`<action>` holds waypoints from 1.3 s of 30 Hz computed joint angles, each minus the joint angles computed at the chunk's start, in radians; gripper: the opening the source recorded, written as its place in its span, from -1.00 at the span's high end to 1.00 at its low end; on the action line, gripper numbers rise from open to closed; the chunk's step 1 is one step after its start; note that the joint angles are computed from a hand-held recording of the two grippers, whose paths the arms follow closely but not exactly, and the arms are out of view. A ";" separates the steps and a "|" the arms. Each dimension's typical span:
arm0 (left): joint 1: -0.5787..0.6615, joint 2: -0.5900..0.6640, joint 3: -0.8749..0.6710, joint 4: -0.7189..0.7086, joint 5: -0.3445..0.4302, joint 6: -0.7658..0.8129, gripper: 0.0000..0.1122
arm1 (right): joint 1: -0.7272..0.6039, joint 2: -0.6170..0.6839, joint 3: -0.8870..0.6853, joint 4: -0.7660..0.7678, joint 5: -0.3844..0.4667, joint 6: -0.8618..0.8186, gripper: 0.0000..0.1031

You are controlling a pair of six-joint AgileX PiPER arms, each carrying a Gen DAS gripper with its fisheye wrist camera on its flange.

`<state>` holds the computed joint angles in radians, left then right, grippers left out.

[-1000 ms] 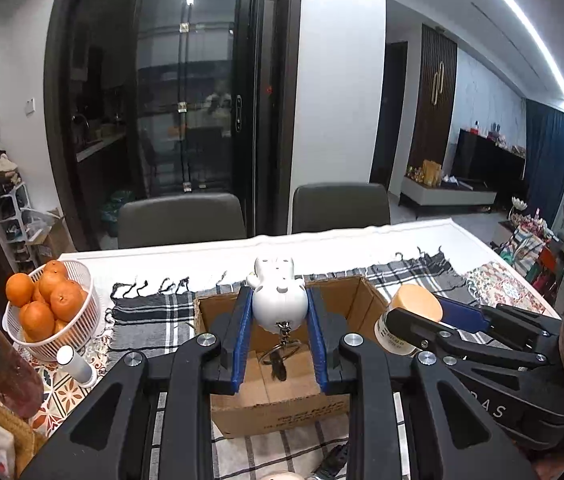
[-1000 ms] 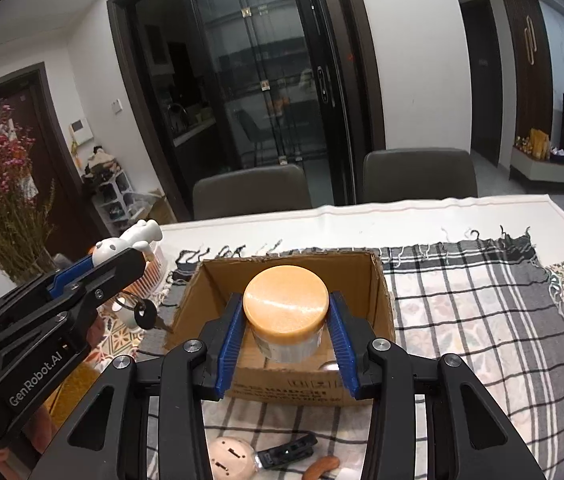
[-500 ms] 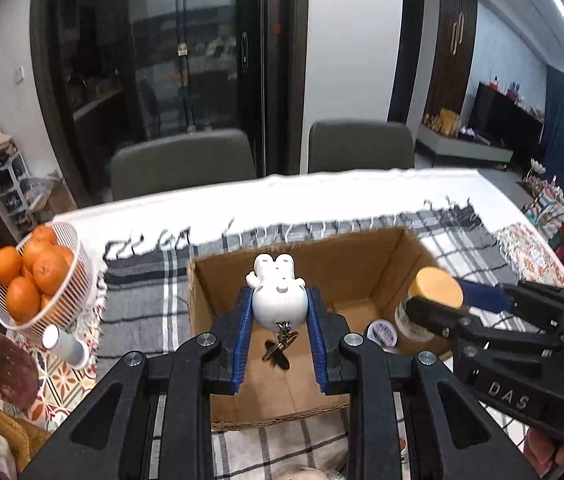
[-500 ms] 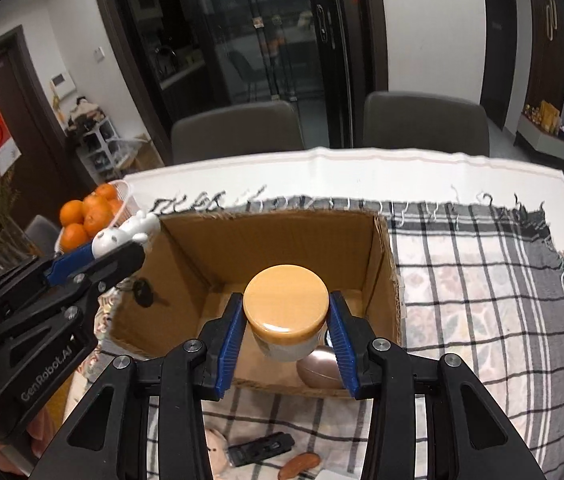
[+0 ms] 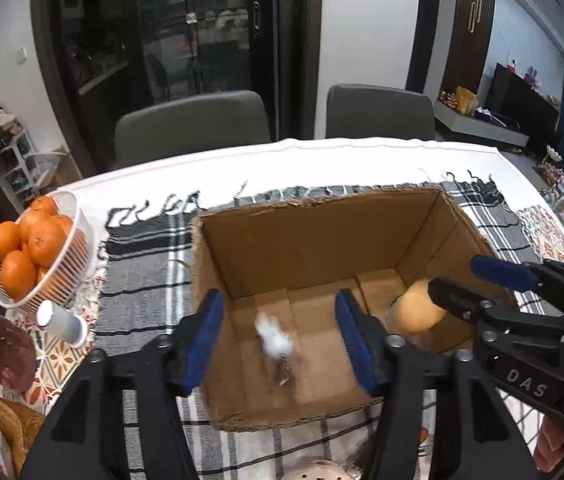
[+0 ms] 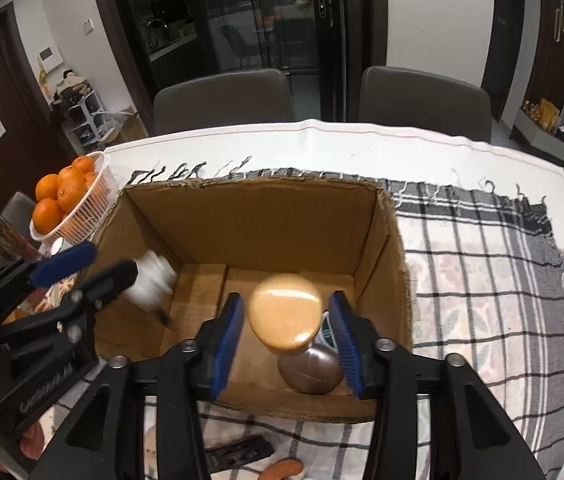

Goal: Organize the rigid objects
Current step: 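Open the right tool to drop the jar while the left tool releases the keychain in the box, then withdraw both open tools from the box toward the remaining items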

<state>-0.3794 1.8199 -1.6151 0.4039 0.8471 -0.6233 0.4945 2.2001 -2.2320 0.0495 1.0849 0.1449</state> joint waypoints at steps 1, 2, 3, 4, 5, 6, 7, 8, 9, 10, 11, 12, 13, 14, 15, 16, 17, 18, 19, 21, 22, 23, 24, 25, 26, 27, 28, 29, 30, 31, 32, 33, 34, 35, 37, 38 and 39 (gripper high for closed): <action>-0.010 -0.010 0.011 0.033 0.002 -0.025 -0.03 | -0.001 -0.015 0.025 -0.005 -0.020 0.005 0.00; -0.019 -0.019 0.021 0.057 0.000 -0.044 -0.04 | 0.001 -0.036 0.060 -0.018 -0.046 0.016 0.00; -0.026 -0.032 0.037 0.078 -0.003 -0.061 -0.04 | 0.004 -0.058 0.097 -0.034 -0.068 0.030 0.00; -0.036 -0.047 0.056 0.103 -0.007 -0.086 -0.05 | 0.005 -0.083 0.138 -0.038 -0.097 0.038 0.00; -0.043 -0.059 0.070 0.123 -0.008 -0.109 -0.07 | 0.005 -0.099 0.163 -0.041 -0.113 0.044 -0.03; -0.052 -0.076 0.089 0.145 -0.012 -0.138 -0.08 | 0.008 -0.120 0.195 -0.055 -0.133 0.061 -0.04; -0.062 -0.093 0.110 0.165 -0.017 -0.164 -0.11 | 0.012 -0.135 0.216 -0.067 -0.150 0.074 -0.11; -0.070 -0.108 0.128 0.184 -0.019 -0.185 -0.11 | 0.015 -0.160 0.253 -0.081 -0.176 0.089 -0.15; -0.082 -0.127 0.151 0.212 -0.023 -0.215 -0.11 | 0.019 -0.183 0.289 -0.099 -0.199 0.109 -0.17; -0.092 -0.143 0.169 0.231 -0.024 -0.238 -0.14 | 0.026 -0.214 0.335 -0.127 -0.226 0.138 -0.18; -0.100 -0.157 0.182 0.244 -0.023 -0.257 -0.17 | 0.030 -0.237 0.366 -0.144 -0.244 0.155 -0.19; -0.109 -0.174 0.199 0.258 -0.025 -0.276 -0.20 | 0.035 -0.256 0.393 -0.165 -0.256 0.179 -0.20; -0.121 -0.188 0.214 0.274 -0.022 -0.293 -0.26 | 0.044 -0.284 0.430 -0.198 -0.274 0.212 -0.24; -0.132 -0.200 0.226 0.293 -0.017 -0.314 -0.32 | 0.049 -0.304 0.455 -0.216 -0.285 0.231 -0.31; -0.145 -0.214 0.242 0.318 -0.014 -0.338 -0.36 | 0.056 -0.321 0.475 -0.236 -0.291 0.252 -0.32; -0.160 -0.229 0.259 0.344 -0.007 -0.363 -0.44 | 0.062 -0.343 0.502 -0.257 -0.299 0.271 -0.34; -0.176 -0.244 0.277 0.375 0.000 -0.394 -0.51 | 0.069 -0.369 0.534 -0.282 -0.310 0.297 -0.38; -0.195 -0.258 0.295 0.410 0.011 -0.429 -0.54 | 0.076 -0.385 0.551 -0.302 -0.311 0.317 -0.40; -0.210 -0.267 0.305 0.438 0.023 -0.453 -0.59 | 0.083 -0.405 0.575 -0.321 -0.316 0.337 -0.46; -0.244 -0.292 0.337 0.487 0.043 -0.497 -0.67 | 0.100 -0.445 0.626 -0.369 -0.328 0.387 -0.50; -0.261 -0.305 0.351 0.507 0.057 -0.516 -0.70 | 0.109 -0.458 0.644 -0.387 -0.330 0.406 -0.51; -0.279 -0.317 0.367 0.527 0.069 -0.535 -0.70 | 0.116 -0.476 0.666 -0.400 -0.334 0.421 -0.52; -0.292 -0.327 0.379 0.540 0.077 -0.546 -0.70 | 0.120 -0.493 0.689 -0.403 -0.340 0.429 -0.52; -0.308 -0.338 0.394 0.556 0.085 -0.560 -0.73 | 0.122 -0.511 0.713 -0.402 -0.347 0.436 -0.53; -0.320 -0.346 0.404 0.565 0.092 -0.570 -0.76 | 0.125 -0.530 0.737 -0.400 -0.355 0.444 -0.55; -0.333 -0.361 0.422 0.575 0.095 -0.582 -0.76 | 0.128 -0.546 0.760 -0.402 -0.362 0.453 -0.56; -0.347 -0.372 0.437 0.587 0.101 -0.599 -0.77 | 0.136 -0.558 0.776 -0.410 -0.366 0.468 -0.59; -0.358 -0.381 0.449 0.596 0.110 -0.612 -0.77 | 0.145 -0.572 0.796 -0.427 -0.371 0.492 -0.61; -0.373 -0.391 0.463 0.607 0.123 -0.629 -0.77 | 0.154 -0.587 0.816 -0.445 -0.375 0.516 -0.62; -0.388 -0.403 0.480 0.620 0.133 -0.649 -0.78 | 0.168 -0.607 0.842 -0.475 -0.381 0.553 -0.66; -0.402 -0.414 0.495 0.628 0.146 -0.665 -0.79 | 0.178 -0.617 0.856 -0.497 -0.382 0.576 -0.71; -0.418 -0.421 0.508 0.638 0.159 -0.684 -0.79 | 0.186 -0.630 0.876 -0.519 -0.386 0.596 -0.74; -0.433 -0.431 0.524 0.650 0.171 -0.704 -0.80 | 0.200 -0.644 0.895 -0.551 -0.385 0.627 -0.77; -0.446 -0.439 0.537 0.658 0.183 -0.721 -0.81 | 0.215 -0.656 0.914 -0.587 -0.383 0.664 -0.77; -0.473 -0.458 0.571 0.670 0.200 -0.761 -0.81 | 0.239 -0.681 0.952 -0.637 -0.383 0.723 -0.77; -0.484 -0.468 0.586 0.667 0.204 -0.773 -0.81 | 0.249 -0.693 0.971 -0.652 -0.383 0.748 -0.78; -0.490 -0.477 0.600 0.667 0.205 -0.782 -0.81 | 0.249 -0.702 0.988 -0.659 -0.393 0.761 -0.78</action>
<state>-0.8690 1.3430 -1.0156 1.0714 1.0526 -1.4056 0.7438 1.4980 -1.2445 -0.6096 0.6918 0.9059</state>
